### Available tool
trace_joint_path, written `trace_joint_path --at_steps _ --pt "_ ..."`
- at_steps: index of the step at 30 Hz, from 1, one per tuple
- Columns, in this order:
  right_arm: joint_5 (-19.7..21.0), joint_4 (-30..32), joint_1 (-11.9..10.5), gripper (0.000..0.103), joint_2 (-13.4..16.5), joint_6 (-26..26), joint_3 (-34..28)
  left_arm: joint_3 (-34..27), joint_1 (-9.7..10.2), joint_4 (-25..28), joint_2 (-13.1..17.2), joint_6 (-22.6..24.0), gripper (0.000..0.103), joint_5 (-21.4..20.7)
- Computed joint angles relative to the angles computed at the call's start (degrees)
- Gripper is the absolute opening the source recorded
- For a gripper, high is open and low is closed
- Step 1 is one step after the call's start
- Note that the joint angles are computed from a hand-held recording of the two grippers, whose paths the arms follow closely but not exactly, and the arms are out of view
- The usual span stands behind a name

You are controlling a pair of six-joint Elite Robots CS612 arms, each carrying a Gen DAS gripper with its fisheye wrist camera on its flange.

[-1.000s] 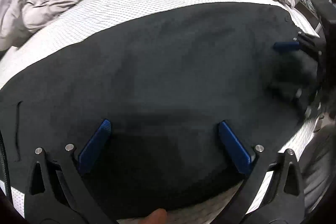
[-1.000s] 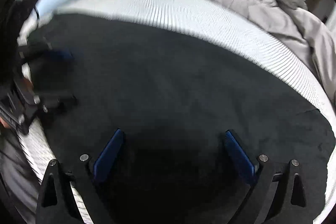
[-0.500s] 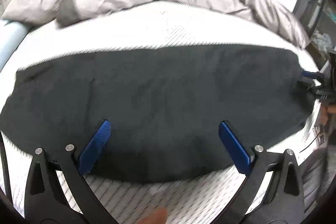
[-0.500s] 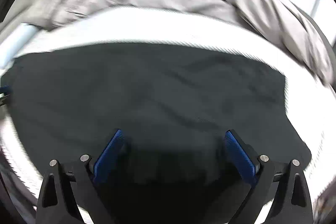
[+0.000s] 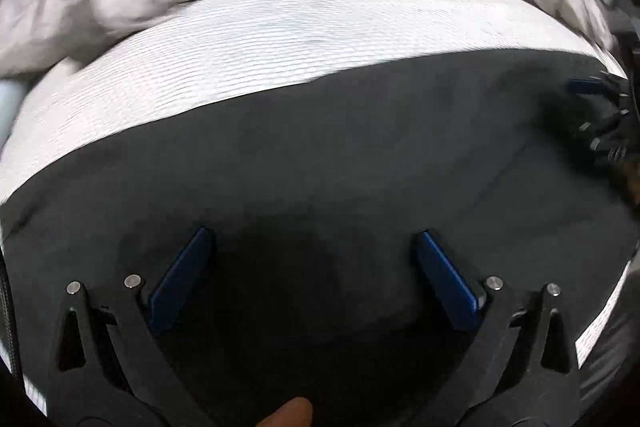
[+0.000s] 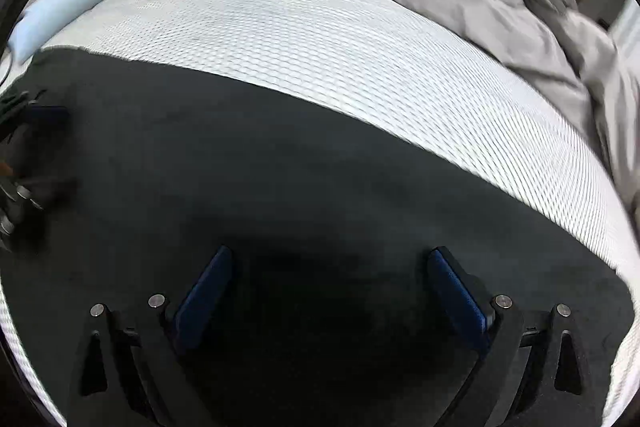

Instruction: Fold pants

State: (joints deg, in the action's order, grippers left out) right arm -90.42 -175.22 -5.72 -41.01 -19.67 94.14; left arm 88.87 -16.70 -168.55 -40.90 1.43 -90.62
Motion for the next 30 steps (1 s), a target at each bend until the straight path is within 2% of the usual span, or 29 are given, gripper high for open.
trace_joint_path --at_steps 2,3,6,8,12,14,15,17,19,21,22,23,25,27,30 --pt "-5.25 -1.2 -0.79 0.099 -0.53 2.52 0.38 1.33 0.94 -0.93 -0.5 -2.32 0.102 -0.06" --pt "-6.28 -1.61 -1.51 0.099 -0.84 5.16 0.58 1.79 1.19 -1.51 -0.86 -3.33 0.102 0.3" --pt "-2.61 -1.37 -2.61 0.099 -1.45 10.53 0.75 1.4 1.53 -2.62 -1.23 -5.4 0.102 -2.8" --pt "1.41 -2.08 -1.97 0.099 -1.46 8.6 0.5 -1.08 1.03 -1.58 -0.42 -6.11 0.102 -3.95" --pt "7.59 0.17 0.31 0.098 -0.11 5.33 -2.43 -8.34 -1.12 4.37 2.87 -6.61 0.101 -2.98" --pt "11.9 2.49 0.59 0.098 0.71 6.79 -3.89 -12.16 -2.2 8.79 4.9 -4.5 0.087 -0.09" --pt "11.45 4.0 0.85 0.098 1.24 7.54 -4.98 -13.45 -2.5 10.41 5.67 -3.85 0.08 1.49" --pt "6.56 5.21 1.73 0.098 1.73 5.95 -5.75 -13.25 -1.87 9.44 5.86 -2.93 0.077 0.3" --pt "0.42 4.26 2.36 0.098 2.13 3.04 -5.85 -11.69 -1.42 8.05 5.01 -1.9 0.069 4.07" --pt "1.05 4.14 1.45 0.098 1.75 3.73 -5.2 -9.7 -1.24 5.86 4.22 -3.45 0.058 12.55" --pt "1.06 4.19 1.15 0.098 1.61 4.23 -4.98 -9.06 -0.85 5.67 3.97 -4.22 0.056 15.94" --pt "0.82 3.87 0.81 0.098 1.44 4.74 -4.64 -8.47 -0.23 5.02 3.75 -5.41 0.055 16.93" --pt "0.84 3.33 0.27 0.098 1.24 5.19 -4.04 -7.93 1.75 4.85 3.46 -8.05 0.058 15.56" --pt "1.01 3.25 0.1 0.098 1.11 5.2 -3.83 -7.44 4.03 4.08 3.23 -9.64 0.058 7.32" --pt "0.31 2.32 0.33 0.098 0.94 4.51 -3.45 -3.87 6.0 -1.35 1.29 -10.23 0.039 -2.98"
